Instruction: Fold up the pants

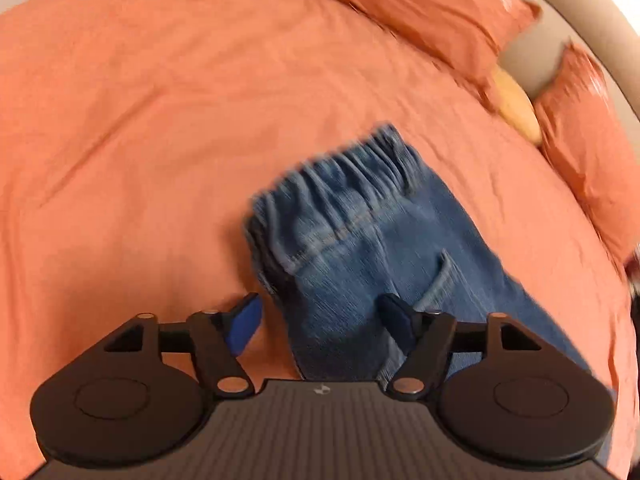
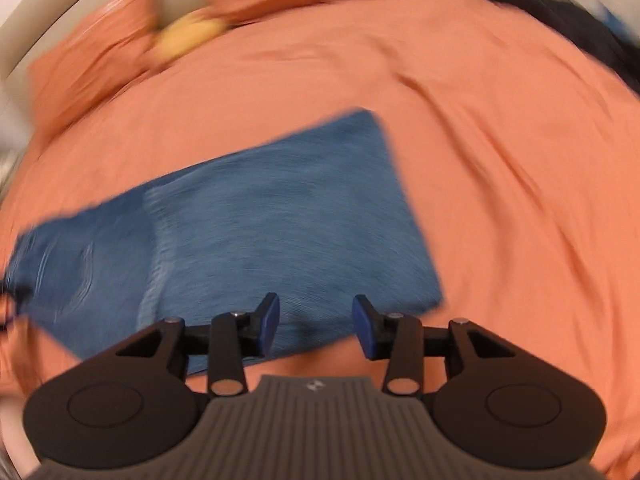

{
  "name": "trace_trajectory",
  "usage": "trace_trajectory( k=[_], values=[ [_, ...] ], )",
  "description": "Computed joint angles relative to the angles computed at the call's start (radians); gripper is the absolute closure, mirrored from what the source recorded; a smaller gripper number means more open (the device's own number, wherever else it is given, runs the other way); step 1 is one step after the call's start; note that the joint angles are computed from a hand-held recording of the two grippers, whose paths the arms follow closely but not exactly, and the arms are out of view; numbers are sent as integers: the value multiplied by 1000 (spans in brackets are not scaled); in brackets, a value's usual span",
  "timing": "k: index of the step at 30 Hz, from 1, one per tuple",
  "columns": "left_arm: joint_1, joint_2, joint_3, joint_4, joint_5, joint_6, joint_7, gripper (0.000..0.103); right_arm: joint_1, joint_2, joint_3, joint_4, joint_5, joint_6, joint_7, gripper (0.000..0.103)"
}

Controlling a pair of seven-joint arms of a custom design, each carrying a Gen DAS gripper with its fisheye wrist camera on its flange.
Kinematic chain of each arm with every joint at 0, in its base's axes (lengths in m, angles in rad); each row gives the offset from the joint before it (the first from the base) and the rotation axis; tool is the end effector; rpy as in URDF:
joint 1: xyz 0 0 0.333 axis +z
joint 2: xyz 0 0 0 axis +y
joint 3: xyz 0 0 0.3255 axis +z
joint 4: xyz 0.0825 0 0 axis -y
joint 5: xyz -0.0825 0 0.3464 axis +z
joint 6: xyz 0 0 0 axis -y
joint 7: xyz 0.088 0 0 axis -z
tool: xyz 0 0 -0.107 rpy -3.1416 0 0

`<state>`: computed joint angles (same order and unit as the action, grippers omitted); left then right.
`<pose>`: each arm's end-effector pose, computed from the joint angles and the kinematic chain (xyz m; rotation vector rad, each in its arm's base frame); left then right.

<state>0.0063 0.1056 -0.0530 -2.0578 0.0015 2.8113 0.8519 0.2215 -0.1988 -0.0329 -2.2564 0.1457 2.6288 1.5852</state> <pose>0.5839 -0.0263 0.4908 -2.4917 1.2001 -0.8571 0.4852 0.0880 0.5365 -1.9028 1.7797 -0.3657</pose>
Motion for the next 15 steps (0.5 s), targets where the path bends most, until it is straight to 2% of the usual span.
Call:
trace_trajectory(
  k=[2,5,7,10,15],
  values=[
    [7,2,-5,-5,-31,17,12,20,36,42,5,45,-9,11,-137,65],
    [15,22,-15,24,-90,-19,78,20,63,154,26,172,17,-31,-348,66],
    [17,31,-20,22,-133,-1,91,16,61,229,60,255,-22,-60,-427,72],
    [39,48,-54,10,-292,39,177,14,67,328,105,369,-123,-102,-512,81],
    [59,80,-83,16,-463,80,304,10,67,467,156,532,-208,-155,-715,82]
  ],
)
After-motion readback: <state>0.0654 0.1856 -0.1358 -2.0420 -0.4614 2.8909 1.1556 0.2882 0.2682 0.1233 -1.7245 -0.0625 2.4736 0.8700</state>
